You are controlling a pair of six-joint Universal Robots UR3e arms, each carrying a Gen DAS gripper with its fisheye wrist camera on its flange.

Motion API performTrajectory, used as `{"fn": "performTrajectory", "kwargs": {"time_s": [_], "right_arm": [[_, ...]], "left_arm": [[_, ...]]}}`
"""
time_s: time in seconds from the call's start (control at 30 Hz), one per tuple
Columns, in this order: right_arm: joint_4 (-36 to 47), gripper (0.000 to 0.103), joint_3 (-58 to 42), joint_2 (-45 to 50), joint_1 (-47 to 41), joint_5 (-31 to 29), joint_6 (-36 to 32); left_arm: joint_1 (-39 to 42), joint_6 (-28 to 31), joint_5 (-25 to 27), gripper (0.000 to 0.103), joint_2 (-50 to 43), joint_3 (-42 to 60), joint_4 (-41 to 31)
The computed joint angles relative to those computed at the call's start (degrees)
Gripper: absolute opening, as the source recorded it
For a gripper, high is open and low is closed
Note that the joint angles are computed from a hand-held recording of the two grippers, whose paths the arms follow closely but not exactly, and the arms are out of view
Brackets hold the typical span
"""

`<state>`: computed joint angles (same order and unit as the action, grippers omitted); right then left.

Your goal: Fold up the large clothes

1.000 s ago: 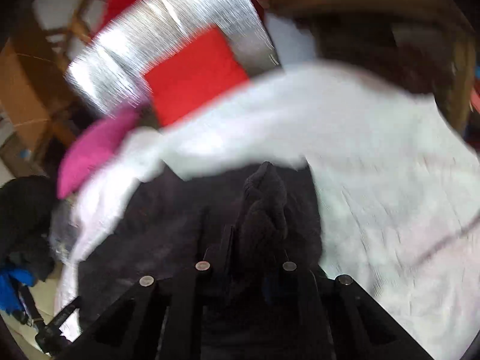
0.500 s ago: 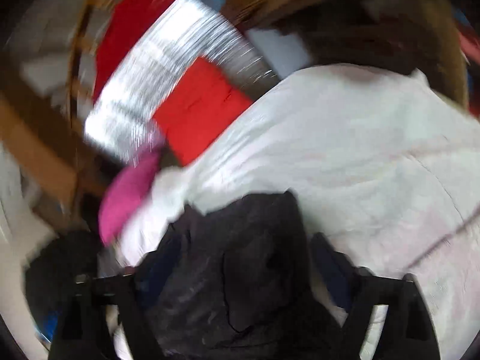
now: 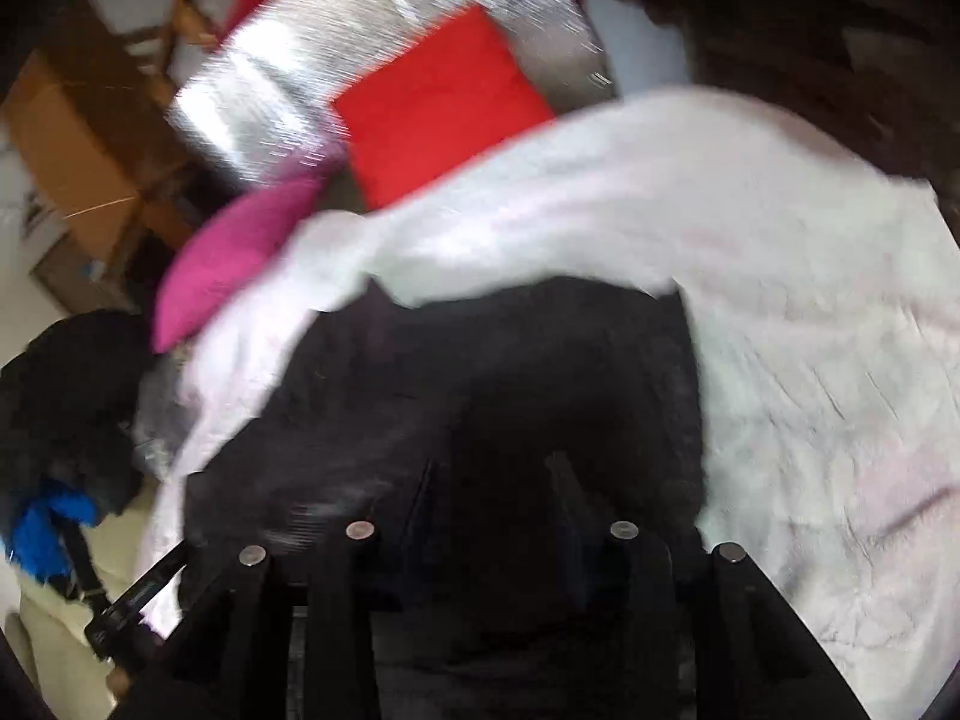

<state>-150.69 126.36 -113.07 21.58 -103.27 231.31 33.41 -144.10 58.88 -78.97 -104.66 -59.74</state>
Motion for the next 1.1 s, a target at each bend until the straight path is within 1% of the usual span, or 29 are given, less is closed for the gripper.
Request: {"fn": "performTrajectory", "kwargs": {"time_s": [0.03,0.07,0.1,0.13,0.17,0.2,0.23,0.27,0.3,0.33,0.37,0.4,0.43,0.47,0.5,0.53,0.6,0.63,0.67,0.7,0.73,0.77,0.8,0.83,0.87,0.9,0.97,1.03,1.1], "right_arm": [[-1.5,0.046,-0.1,0.7,0.8,0.0,-1.0],[-2.3,0.055,-1.5,3.5,1.5,0.3,-2.2],[-0.4,0.058,-3.5,6.4,1.8,1.1,-2.8],[2.8,0.058,-5.2,8.4,1.8,2.4,-2.9],[6.0,0.058,-6.8,11.3,1.3,4.5,-3.4],[5.3,0.058,-7.4,13.4,3.1,2.3,-3.3],[5.3,0.058,-8.0,13.7,4.4,0.3,-3.2],[6.9,0.058,-8.9,12.5,5.4,-0.4,-2.7],[6.5,0.058,-7.9,10.4,5.7,-0.3,-1.9],[3.5,0.058,-4.7,7.3,6.2,-0.6,-1.1],[2.1,0.058,-2.7,4.1,7.7,-2.1,0.2],[2.7,0.058,-1.9,1.6,9.8,-4.2,1.8],[2.7,0.058,-0.8,-0.8,11.5,-6.1,3.4],[2.3,0.063,0.7,-3.1,12.8,-7.4,5.1],[2.8,0.069,3.1,-7.3,15.9,-9.7,8.9],[4.2,0.07,3.7,-9.4,18.0,-11.2,11.3],[7.0,0.071,6.1,-14.0,25.3,-16.4,19.8],[8.7,0.071,5.7,-14.3,29.6,-19.0,24.2],[10.8,0.071,6.4,-15.5,33.9,-21.1,29.1],[11.6,0.071,7.1,-15.9,36.0,-21.6,31.6],[13.5,0.071,7.2,-15.4,40.3,-23.6,35.9],[17.3,0.071,6.0,-13.9,45.9,-26.4,41.6],[22.5,0.071,4.0,-12.7,50.4,-27.9,46.8],[23.5,0.071,4.2,-11.8,52.5,-28.8,49.4],[24.9,0.071,4.2,-10.9,55.1,-29.3,52.9],[26.1,0.071,4.1,-9.9,57.3,-29.2,56.0],[29.6,0.071,3.1,-7.9,61.4,-29.6,63.0],[31.3,0.071,3.7,-7.9,63.8,-28.9,67.8],[32.3,0.071,3.9,-7.5,63.8,-27.4,69.7]], "left_arm": [[0.0,1.0,-0.9,0.084,0.7,-0.6,-0.1],[-1.0,1.5,0.3,0.084,0.6,-0.8,0.2],[-2.6,1.3,2.6,0.085,-0.3,-0.6,0.9],[-5.6,1.0,7.6,0.085,-2.3,-0.2,1.9],[-6.9,0.9,9.8,0.085,-3.6,0.2,1.9],[-7.2,0.7,10.5,0.085,-4.4,0.3,1.5],[-6.0,0.2,9.0,0.085,-4.4,1.2,-0.5],[-5.0,0.4,8.1,0.085,-4.0,2.0,-2.6],[-3.6,0.9,6.6,0.085,-3.6,2.8,-4.7],[-1.2,1.9,4.1,0.085,-2.1,2.7,-6.5],[0.6,2.9,2.6,0.085,-0.7,2.4,-7.7],[2.7,4.4,0.9,0.085,0.8,2.1,-9.3],[5.2,6.8,-1.0,0.085,2.5,1.9,-11.7],[7.3,9.0,-2.4,0.085,3.9,1.6,-13.7],[11.0,13.4,-4.5,0.085,6.6,1.1,-17.3],[14.0,17.2,-6.1,0.085,8.2,1.1,-20.0],[19.9,25.4,-8.6,0.085,11.9,1.5,-27.7],[24.8,32.4,-9.9,0.085,13.5,2.8,-34.6],[28.3,37.7,-10.8,0.085,13.8,4.2,-39.7],[32.3,43.7,-11.4,0.085,14.1,5.9,-45.7],[37.6,51.5,-12.0,0.085,14.5,7.8,-53.1],[41.2,56.3,-12.1,0.085,14.8,8.8,-57.6],[43.3,59.1,-11.9,0.085,13.6,9.5,-59.1],[47.8,64.6,-10.5,0.085,13.3,10.6,-64.2],[51.4,68.4,-9.0,0.085,13.8,11.2,-68.2],[54.2,70.8,-7.4,0.085,13.8,11.3,-70.1],[58.2,72.8,-3.4,0.085,12.1,13.0,-74.4],[60.6,72.8,0.6,0.085,8.9,16.0,-79.5],[62.4,73.3,3.0,0.085,8.2,15.9,-81.1]]}}
